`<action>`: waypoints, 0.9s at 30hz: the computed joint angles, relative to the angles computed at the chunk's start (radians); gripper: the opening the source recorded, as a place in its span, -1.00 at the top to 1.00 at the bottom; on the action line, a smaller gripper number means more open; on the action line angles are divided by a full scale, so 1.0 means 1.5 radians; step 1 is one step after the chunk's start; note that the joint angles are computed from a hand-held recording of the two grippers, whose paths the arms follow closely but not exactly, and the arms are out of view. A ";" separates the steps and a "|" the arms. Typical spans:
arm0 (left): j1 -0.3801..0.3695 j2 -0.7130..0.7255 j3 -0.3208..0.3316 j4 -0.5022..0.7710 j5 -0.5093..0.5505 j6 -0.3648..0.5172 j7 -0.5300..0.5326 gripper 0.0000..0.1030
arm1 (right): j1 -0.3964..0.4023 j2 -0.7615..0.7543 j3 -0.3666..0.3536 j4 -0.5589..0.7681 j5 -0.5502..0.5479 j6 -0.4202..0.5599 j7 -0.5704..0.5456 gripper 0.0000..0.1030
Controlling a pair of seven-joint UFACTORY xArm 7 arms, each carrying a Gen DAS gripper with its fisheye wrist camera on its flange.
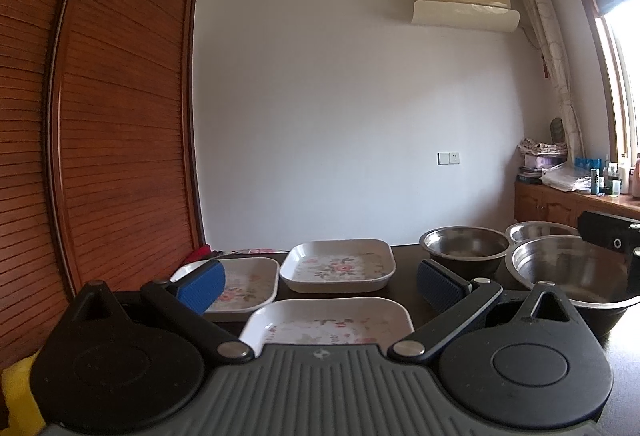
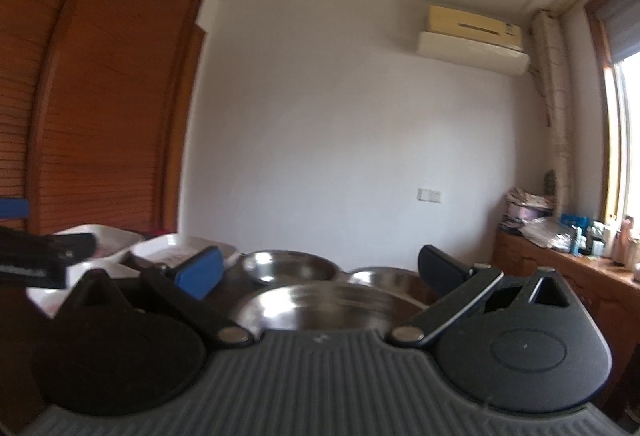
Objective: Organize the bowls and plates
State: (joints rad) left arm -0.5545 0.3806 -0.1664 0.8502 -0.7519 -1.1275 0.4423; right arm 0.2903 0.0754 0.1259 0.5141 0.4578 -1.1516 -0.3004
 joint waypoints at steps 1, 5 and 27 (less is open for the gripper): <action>0.001 -0.009 0.001 -0.008 -0.001 0.003 0.003 -1.00 | 0.003 -0.002 0.003 0.000 -0.004 -0.001 -0.001 -1.00; 0.009 -0.044 0.001 -0.036 -0.003 0.019 0.015 -1.00 | 0.009 -0.017 0.009 -0.004 -0.028 0.021 0.006 -1.00; 0.088 -0.186 0.011 -0.134 0.010 0.199 0.066 -1.00 | 0.029 -0.070 0.037 0.002 -0.057 0.161 0.008 -1.00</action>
